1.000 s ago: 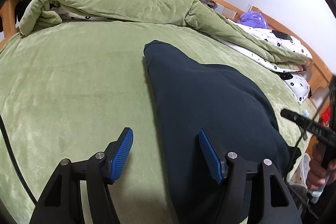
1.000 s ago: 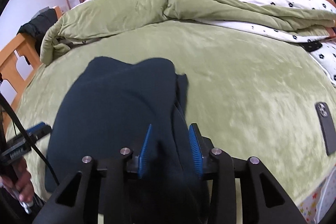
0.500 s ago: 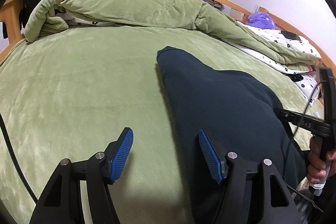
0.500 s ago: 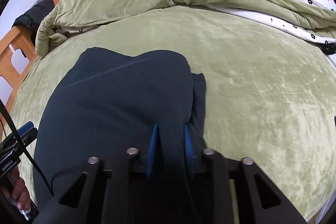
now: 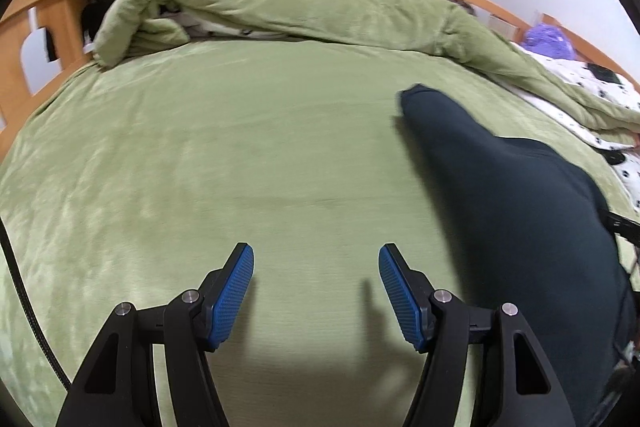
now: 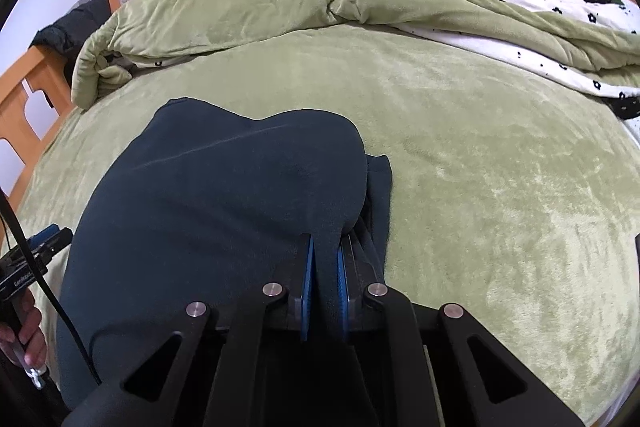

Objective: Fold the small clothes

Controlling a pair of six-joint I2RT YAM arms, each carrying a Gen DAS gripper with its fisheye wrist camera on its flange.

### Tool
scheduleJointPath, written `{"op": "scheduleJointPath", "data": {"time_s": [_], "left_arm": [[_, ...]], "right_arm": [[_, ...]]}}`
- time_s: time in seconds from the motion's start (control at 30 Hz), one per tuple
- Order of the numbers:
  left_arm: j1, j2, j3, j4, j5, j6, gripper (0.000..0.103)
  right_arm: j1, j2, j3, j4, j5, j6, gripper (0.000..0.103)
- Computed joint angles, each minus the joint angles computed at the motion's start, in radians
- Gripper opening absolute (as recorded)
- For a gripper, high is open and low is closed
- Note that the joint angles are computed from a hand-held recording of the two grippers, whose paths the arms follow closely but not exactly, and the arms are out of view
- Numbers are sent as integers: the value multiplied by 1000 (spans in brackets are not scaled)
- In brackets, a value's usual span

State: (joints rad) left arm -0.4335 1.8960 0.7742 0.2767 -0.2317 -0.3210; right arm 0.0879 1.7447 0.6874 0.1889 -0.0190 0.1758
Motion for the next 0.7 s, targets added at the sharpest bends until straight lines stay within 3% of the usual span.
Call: {"op": "scheduleJointPath", "data": {"time_s": [0.2, 0.37, 0.53, 0.7], "left_arm": [[45, 76, 8, 29, -16, -6, 63], [45, 107, 4, 63, -24, 8, 67], [38, 121, 11, 65, -32, 9, 71], [35, 131, 21, 57, -33, 14, 74]], "right_arm": [[5, -24, 25, -49, 35, -6, 17], [-9, 2, 89, -67, 48, -16, 43], [-40, 131, 244, -140, -27, 5, 47], [-55, 238, 345, -152, -64, 22, 46]]}}
